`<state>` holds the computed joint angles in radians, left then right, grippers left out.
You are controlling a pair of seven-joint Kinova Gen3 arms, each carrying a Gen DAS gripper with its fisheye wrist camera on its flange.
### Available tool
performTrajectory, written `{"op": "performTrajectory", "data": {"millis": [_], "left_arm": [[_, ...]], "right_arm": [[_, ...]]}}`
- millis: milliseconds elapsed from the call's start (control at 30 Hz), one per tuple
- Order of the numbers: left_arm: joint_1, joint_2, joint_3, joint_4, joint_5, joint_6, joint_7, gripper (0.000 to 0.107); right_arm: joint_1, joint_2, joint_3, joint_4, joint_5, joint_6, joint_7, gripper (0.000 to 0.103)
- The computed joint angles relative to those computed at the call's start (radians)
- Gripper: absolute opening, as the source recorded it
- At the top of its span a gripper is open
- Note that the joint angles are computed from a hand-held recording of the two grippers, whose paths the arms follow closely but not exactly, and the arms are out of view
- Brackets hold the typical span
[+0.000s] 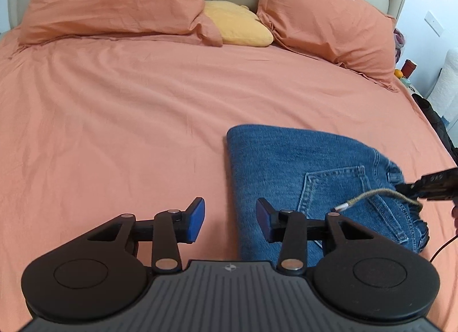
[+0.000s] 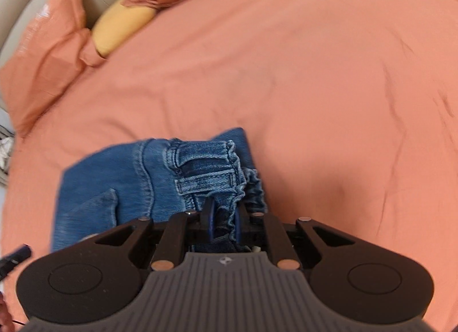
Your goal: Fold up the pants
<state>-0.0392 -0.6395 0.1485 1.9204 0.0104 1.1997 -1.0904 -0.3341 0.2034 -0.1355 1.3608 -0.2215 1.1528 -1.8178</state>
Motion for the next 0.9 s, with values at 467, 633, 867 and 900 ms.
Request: {"op": "performTrajectory", "data": {"millis": [467,633,867,900], "left_arm": [[0.011,-0.011,0.068,0.011,0.035,-0.045,0.063,0.043],[0.019,-0.03,0.198,0.03,0.02,-0.047,0.098,0.036],[0.023,-0.004,0.373,0.09,-0.037,-0.002,0.146,0.033],[0.019,-0.015,0.35,0.11,-0.014,-0.013,0.148,0.033]], "right_arm": [[-0.029,-0.275,-0.022,0.204,0.058,-0.149,0.131,0.028],[-0.041,-0.412,-0.12,0.396,0.196,-0.294,0.03,0.027],[-0.032,-0.438,-0.212,0.549,0.333,-0.392,-0.164,0.023],[-0.036,-0.435,-0.205,0.566,0.334,-0.404,-0.179,0.022]]}}
